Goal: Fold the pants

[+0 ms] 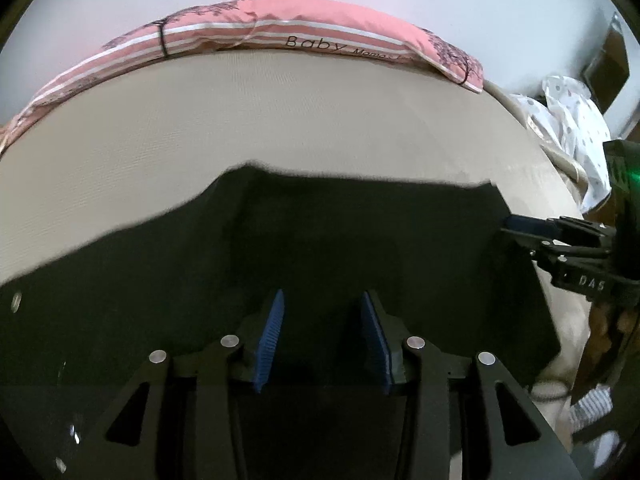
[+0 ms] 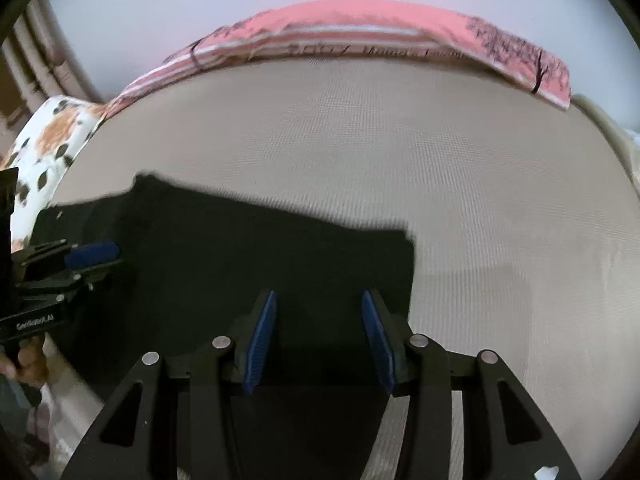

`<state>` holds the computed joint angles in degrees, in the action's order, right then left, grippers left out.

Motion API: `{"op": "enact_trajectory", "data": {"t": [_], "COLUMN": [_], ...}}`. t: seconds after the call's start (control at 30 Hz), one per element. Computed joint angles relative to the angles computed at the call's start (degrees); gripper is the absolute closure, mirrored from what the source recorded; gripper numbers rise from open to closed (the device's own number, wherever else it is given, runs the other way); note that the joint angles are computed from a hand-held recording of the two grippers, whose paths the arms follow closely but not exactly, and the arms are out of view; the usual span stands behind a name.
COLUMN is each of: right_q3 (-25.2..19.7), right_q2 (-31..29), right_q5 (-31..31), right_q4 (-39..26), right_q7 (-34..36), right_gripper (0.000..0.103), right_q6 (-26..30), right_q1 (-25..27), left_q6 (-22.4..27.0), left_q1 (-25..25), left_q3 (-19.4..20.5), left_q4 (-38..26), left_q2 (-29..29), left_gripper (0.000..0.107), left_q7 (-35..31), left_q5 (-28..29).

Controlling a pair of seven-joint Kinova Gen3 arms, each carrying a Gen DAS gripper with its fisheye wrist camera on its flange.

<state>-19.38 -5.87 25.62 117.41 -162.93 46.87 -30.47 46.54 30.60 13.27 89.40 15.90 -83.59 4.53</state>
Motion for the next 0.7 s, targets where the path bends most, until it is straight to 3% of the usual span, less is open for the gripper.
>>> {"op": "enact_trajectory", "data": {"t": [0.17, 0.27, 0.4, 0.6, 0.7], "right_q3": [-2.4, -3.6, -5.5, -4.9, -3.3], "right_q2": [-1.6, -2.5, -0.7, 3.7, 6.4], "right_q5": [-4.6, -6.6, -5.9, -3.8, -4.4], "right_q4": [1.8, 2.7, 1.0, -2.7, -4.9], "right_q7": [-0.6, -2.2, -4.2, -4.1, -1.5], "right_gripper": [0.060, 0.056, 0.055, 0.055, 0.055], "right_q6": [0.1, -1.3, -0.1, 0.0, -2.6], "right_q1": [-2.3, -2.9, -4.6, -9.1, -11.1], "left_q6": [-0.4, 2.0, 4.9, 6.1, 7.2], "left_q1": [-0.8, -2.0, -6.8, -13.8, -17.9], "left_q3": [-0.5, -0.3, -1.4, -5.9, -9.3], "left_q4": [6.9, 7.6, 9.3, 12.3, 13.9], "left_q2": [-4.7, -6.6, -11.1, -21.0, -24.3], "left_gripper": [0.060, 0.060, 0.060, 0.058, 0.054], "left_q7": [-0.9, 0.4, -1.6, -1.0, -1.9], "left_q5": [0.5, 0.7, 6.8, 8.9, 11.3]}}
